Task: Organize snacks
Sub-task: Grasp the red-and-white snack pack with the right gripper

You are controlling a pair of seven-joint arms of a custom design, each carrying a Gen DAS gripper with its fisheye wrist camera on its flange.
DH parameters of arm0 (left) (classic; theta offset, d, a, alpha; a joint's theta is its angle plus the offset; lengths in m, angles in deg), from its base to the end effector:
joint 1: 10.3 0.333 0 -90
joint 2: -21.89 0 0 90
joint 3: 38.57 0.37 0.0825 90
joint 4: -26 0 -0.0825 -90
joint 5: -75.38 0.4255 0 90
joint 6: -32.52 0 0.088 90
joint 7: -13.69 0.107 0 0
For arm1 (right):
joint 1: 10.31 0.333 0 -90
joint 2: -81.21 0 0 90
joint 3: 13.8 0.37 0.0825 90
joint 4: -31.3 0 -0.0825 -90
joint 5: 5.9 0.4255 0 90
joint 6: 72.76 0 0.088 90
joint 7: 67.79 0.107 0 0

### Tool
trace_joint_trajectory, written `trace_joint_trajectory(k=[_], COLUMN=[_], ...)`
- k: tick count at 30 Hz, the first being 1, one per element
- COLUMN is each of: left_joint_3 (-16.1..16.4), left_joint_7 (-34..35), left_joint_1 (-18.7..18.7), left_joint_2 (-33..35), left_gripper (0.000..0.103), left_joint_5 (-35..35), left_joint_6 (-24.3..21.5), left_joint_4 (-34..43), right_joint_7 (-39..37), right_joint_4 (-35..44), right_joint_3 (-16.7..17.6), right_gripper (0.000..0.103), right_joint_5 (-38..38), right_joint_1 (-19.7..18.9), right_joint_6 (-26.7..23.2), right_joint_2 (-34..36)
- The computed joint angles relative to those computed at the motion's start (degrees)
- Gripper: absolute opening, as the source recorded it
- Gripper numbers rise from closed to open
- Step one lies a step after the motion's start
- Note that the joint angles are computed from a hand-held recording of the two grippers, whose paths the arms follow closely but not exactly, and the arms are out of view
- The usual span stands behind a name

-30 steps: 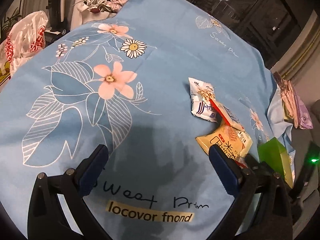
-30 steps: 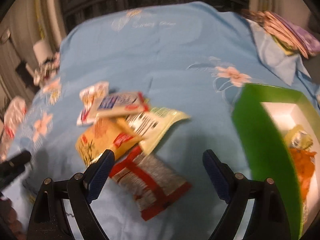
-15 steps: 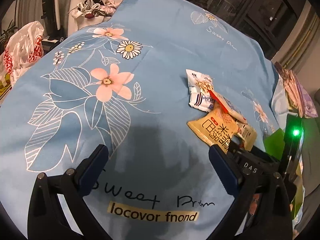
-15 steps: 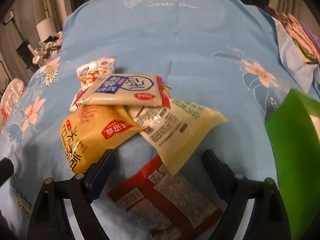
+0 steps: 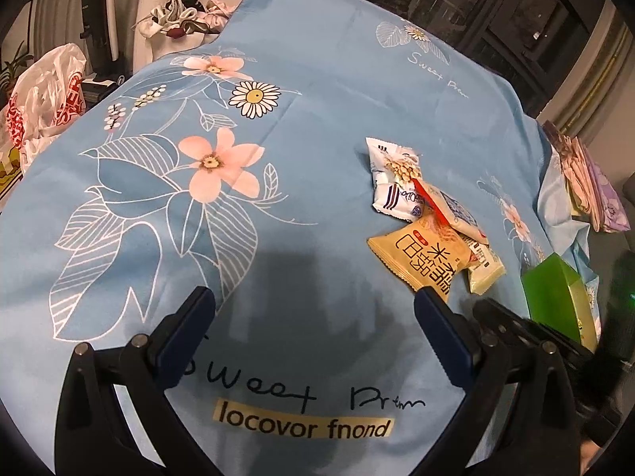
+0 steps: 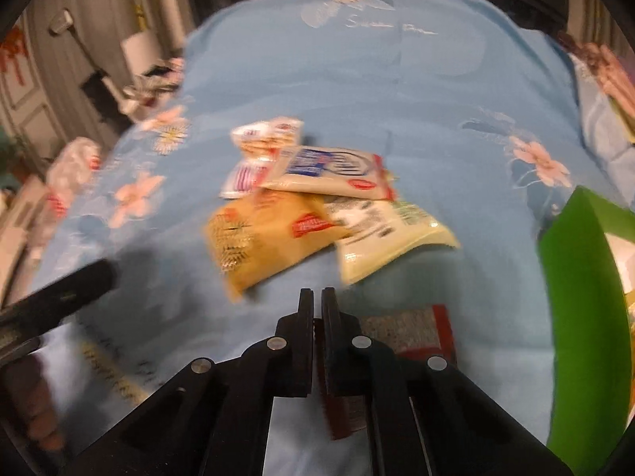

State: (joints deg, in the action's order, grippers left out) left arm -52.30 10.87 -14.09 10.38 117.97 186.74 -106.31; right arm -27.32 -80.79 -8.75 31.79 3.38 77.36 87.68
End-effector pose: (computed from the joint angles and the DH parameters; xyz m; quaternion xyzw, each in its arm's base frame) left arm 0.5102 -0.1906 0.5125 -0.8455 0.3840 -0.3013 0.2164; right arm 0.6354 0.1984 0.5112 -0.8503 0.3946 -0.1067 0.3315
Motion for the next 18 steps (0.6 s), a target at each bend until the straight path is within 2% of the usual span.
trace_joint_trajectory(k=[2, 5, 9, 12, 14, 15, 16, 17, 18], left_joint_3=[-0.02, -0.06, 0.21, 0.37, 0.28, 0.31, 0.38, 0.57, 0.84], left_joint_7=[-0.31, -0.71, -0.30, 0.20, 0.35, 0.59, 0.93, 1.67, 2.65], left_joint_1=[0.07, 0.19, 0.10, 0.08, 0.14, 0.12, 0.08, -0.07, -0.27], left_joint_2=[-0.13, -0.23, -0.22, -0.18, -0.13, -0.04, 0.09, 0.27, 0.54], left_gripper=[0.100, 0.100, 0.100, 0.100, 0.100, 0.100, 0.100, 0.100, 0.100], left_joint_5=[0.11, 0.37, -0.35, -0.91, -0.91, -1.03, -1.26, -1.81, -2.63], left_joint_6=[-0.09, -0.26, -0.09, 0.60, 0.71, 0.88, 1.04, 1.43, 1.99], left_joint_4=[-0.09, -0.14, -0.19, -0.26, -0.20, -0.16, -0.08, -0.02, 0.05], right_joint_7=[-2.59, -3.38, -4.27, -2.38, 1.56, 4.61, 9.12, 10.81, 12.13], right_joint_4=[0.01, -0.47, 1.87, 0.97, 2.04, 2.95, 4.09, 4.69, 5.19], right_joint_3=[0.04, -0.43, -1.60, -1.68, -2.13, -2.39, -2.70, -2.76, -2.69], right_gripper=[0.005, 0.005, 0.005, 0.005, 0.010, 0.018, 0.033, 0.043, 0.064], right_joint_5=[2.95, 4.56, 9.40, 7.75, 6.73, 5.52, 3.31, 2.84, 3.12], right_joint_1=[-0.83, -0.83, -2.09, -1.45, -1.59, -1.75, -1.81, -2.05, -2.27], right_joint_6=[-4.38, -5.82, -15.28, -10.07, -9.13, -9.49, -9.48, -9.20, -8.41], right_joint_2=[-1.24, -2.57, -2.95, -3.69, -2.85, -2.17, -1.27, -0.76, -0.24])
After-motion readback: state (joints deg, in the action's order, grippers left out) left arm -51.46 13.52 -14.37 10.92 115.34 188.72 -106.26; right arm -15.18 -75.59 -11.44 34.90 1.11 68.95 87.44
